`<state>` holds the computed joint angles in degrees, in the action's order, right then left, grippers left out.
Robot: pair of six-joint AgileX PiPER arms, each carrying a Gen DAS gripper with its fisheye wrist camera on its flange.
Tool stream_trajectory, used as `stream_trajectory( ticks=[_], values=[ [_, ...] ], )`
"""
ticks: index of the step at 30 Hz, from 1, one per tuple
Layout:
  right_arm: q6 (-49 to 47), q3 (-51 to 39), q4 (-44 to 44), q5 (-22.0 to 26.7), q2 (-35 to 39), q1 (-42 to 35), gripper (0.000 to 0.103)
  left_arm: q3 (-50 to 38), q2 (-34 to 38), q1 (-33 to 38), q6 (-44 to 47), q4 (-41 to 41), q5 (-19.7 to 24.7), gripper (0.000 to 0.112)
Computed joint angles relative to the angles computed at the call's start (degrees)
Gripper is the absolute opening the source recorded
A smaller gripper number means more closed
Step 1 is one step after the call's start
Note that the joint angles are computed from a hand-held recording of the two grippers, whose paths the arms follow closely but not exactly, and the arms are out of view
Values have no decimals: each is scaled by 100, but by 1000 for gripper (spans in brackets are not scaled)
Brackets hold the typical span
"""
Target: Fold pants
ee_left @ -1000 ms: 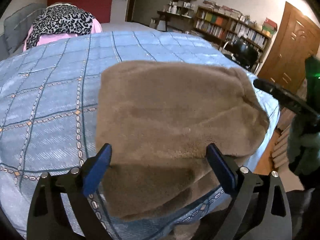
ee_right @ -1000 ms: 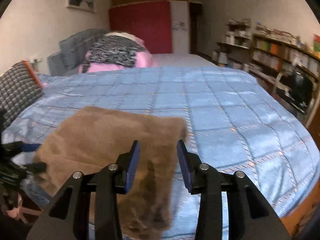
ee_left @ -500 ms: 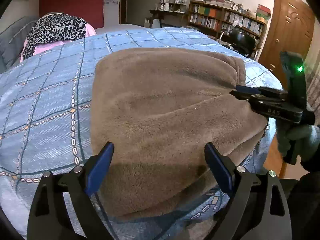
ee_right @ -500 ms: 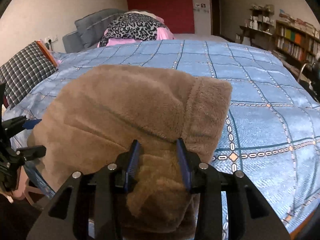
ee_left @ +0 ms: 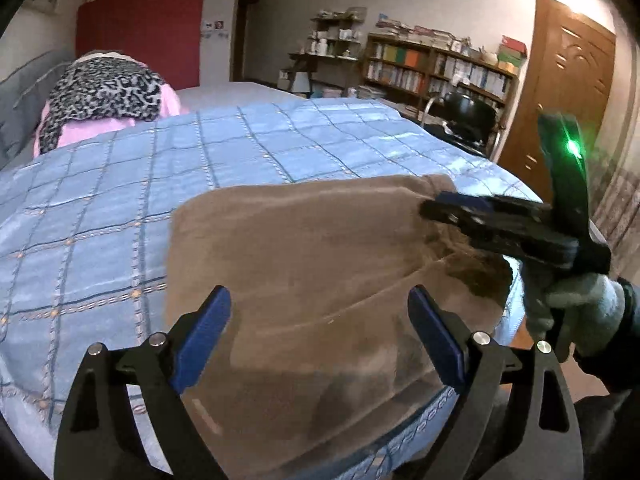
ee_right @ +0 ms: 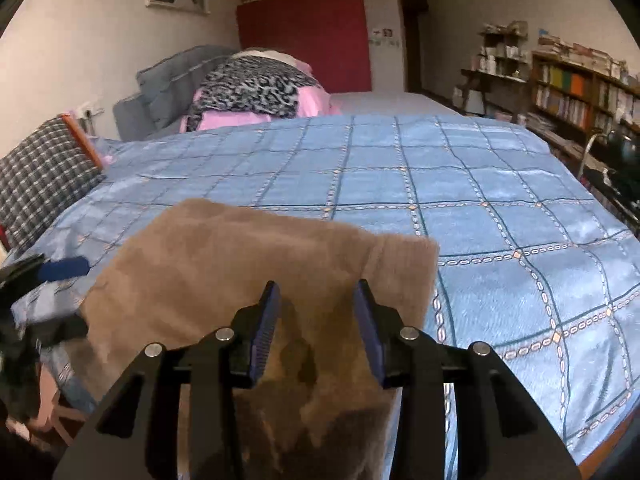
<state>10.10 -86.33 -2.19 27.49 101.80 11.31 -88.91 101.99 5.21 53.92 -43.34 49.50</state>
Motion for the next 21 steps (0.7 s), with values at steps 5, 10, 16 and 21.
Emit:
stream_trajectory(
  ticks=[5, 10, 16, 21],
  values=[
    [-42, -631, 220, 238, 607, -194, 39, -7, 213, -314, -187, 347, -24, 91],
    [-327, -591, 611, 170, 851, -362, 39, 193, 256, -433, -65, 366, -241, 91],
    [-701, -114, 744, -349, 792, -387, 39, 378, 283, -516, 114, 328, -496, 91],
    [-1218, 149, 1656, -198, 305, -552, 39, 191, 217, -421, -291, 389, -232, 91]
  ],
)
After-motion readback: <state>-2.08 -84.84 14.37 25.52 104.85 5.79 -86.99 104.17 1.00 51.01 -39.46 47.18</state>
